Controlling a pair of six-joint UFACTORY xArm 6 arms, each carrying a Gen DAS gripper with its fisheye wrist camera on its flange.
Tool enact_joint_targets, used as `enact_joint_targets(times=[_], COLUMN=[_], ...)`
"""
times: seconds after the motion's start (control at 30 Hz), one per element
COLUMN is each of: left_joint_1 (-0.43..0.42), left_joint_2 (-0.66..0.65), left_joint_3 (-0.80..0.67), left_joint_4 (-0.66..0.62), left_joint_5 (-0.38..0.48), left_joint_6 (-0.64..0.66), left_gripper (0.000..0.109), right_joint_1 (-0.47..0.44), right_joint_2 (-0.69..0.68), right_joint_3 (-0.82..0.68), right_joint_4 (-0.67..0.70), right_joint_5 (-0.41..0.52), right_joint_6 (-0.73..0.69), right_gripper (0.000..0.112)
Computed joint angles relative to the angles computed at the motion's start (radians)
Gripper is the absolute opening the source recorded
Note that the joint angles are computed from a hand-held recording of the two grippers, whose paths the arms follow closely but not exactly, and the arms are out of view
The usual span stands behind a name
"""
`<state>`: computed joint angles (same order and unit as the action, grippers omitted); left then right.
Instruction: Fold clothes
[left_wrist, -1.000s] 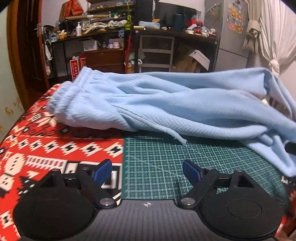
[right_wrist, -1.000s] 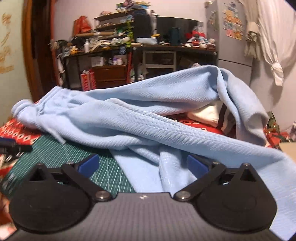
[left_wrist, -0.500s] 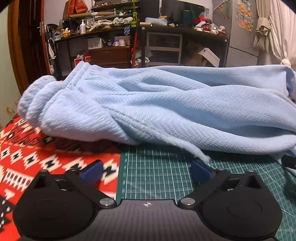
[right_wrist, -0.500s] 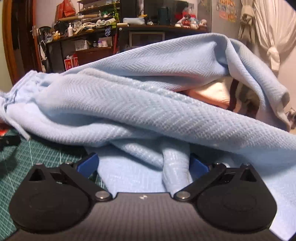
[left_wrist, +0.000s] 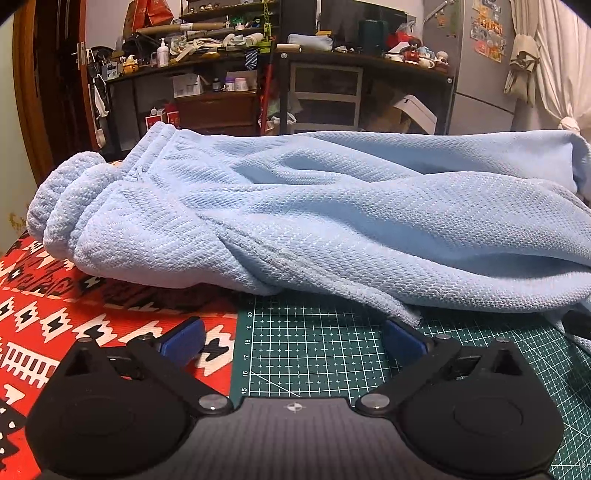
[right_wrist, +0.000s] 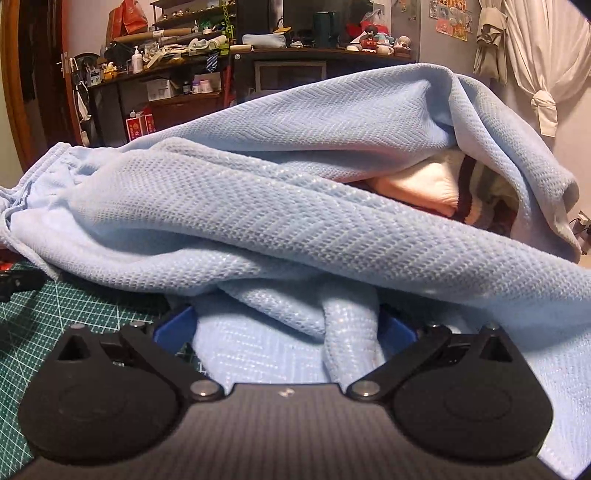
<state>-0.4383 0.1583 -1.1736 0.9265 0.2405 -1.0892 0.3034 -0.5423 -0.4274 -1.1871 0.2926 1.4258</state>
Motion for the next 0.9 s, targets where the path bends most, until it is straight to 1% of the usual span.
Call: enact_joint_targets(times=[0.3,0.37,0.5,0.6,0.73,0.8,0.9], left_joint_1=[-0.009,-0.004,0.000,0.003,0.008,0.005,0.000], left_joint_2=[0.007,0.008,0.024,0.045,0.101,0.147,0.223], left_joint_3=[-0.013,-0.013,-0.030,-0.051,-0.116,-0.176,-0.279], left_joint_4=[0.019,0.012,0.008,-0.006,-0.053,-0.095,-0.160], left_joint_5=[0.019,0.010,0.007,0.003,0.002,0.011,0.036], left_joint_6=[-0.024,-0.017,-0.008,0.010,0.062,0.105,0.169], left_gripper=[0.103,0.103,0.103,0.103,0.103,0.103,0.103], right_joint_1=[-0.002,0.000,0.024,-0.001,-0.054,-0.075,-0.107], right_joint_2=[0.003,0.003,-0.002,0.020,0.078,0.128,0.215], right_joint_3=[-0.001,0.000,0.001,-0.014,-0.056,-0.098,-0.174], right_joint_4=[0.004,-0.002,-0.062,-0.065,-0.124,-0.152,-0.167], right_joint_5=[-0.006,-0.006,0.019,-0.008,-0.069,-0.083,-0.101], right_joint_6=[-0.008,0.001,0.058,0.060,0.104,0.123,0.114], right_gripper=[0.103,0.103,0.103,0.103,0.103,0.103,0.103])
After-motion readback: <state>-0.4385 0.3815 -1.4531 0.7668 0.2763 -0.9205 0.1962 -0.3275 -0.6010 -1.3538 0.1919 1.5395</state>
